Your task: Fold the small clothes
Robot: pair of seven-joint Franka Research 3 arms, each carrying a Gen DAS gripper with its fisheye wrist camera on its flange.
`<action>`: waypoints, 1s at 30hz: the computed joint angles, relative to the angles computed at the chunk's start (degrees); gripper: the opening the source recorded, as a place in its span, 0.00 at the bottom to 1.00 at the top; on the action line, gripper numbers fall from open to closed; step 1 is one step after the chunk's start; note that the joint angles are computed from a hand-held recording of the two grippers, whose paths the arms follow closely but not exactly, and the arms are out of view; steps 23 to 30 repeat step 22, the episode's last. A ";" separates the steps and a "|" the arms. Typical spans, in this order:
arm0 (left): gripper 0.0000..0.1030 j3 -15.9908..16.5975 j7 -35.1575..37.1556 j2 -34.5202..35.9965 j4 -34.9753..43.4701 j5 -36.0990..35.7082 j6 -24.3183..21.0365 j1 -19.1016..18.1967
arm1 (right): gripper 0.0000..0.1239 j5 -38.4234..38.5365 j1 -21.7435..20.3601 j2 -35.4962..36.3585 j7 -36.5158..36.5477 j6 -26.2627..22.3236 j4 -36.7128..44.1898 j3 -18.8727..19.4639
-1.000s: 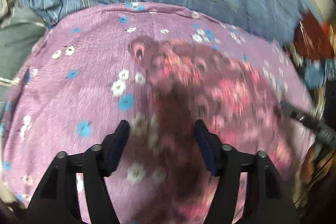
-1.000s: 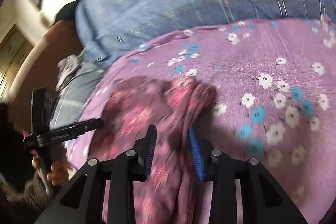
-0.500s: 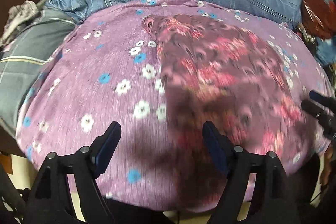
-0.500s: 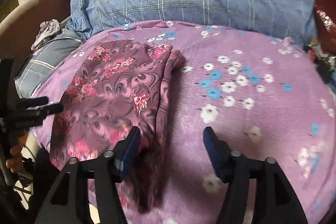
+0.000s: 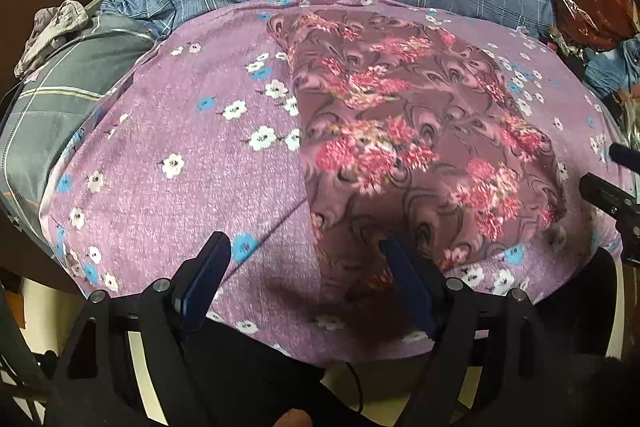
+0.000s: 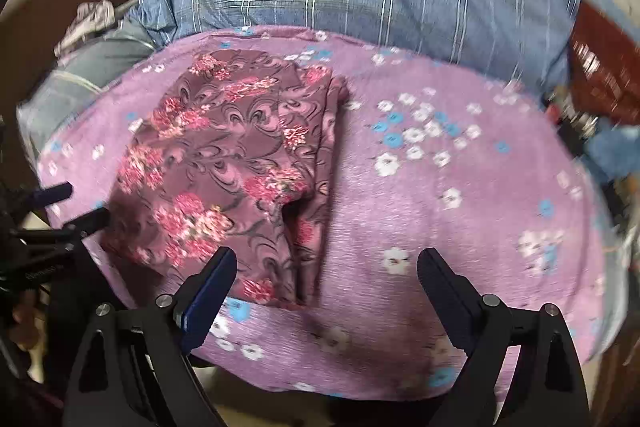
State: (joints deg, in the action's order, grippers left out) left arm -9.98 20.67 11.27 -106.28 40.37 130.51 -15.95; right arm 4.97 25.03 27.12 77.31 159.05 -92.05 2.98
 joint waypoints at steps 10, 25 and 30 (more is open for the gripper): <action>0.78 -0.49 -0.92 -2.29 -2.80 -0.33 3.67 0.23 | 0.76 -1.52 0.60 -2.96 0.41 3.45 -4.52 -0.47; 0.80 -1.16 -2.02 -2.28 -1.43 5.59 2.25 -1.37 | 0.76 -4.85 2.54 -3.37 4.30 4.19 -5.77 -2.93; 0.80 -1.16 -2.02 -2.28 -1.43 5.59 2.25 -1.37 | 0.76 -4.85 2.54 -3.37 4.30 4.19 -5.77 -2.93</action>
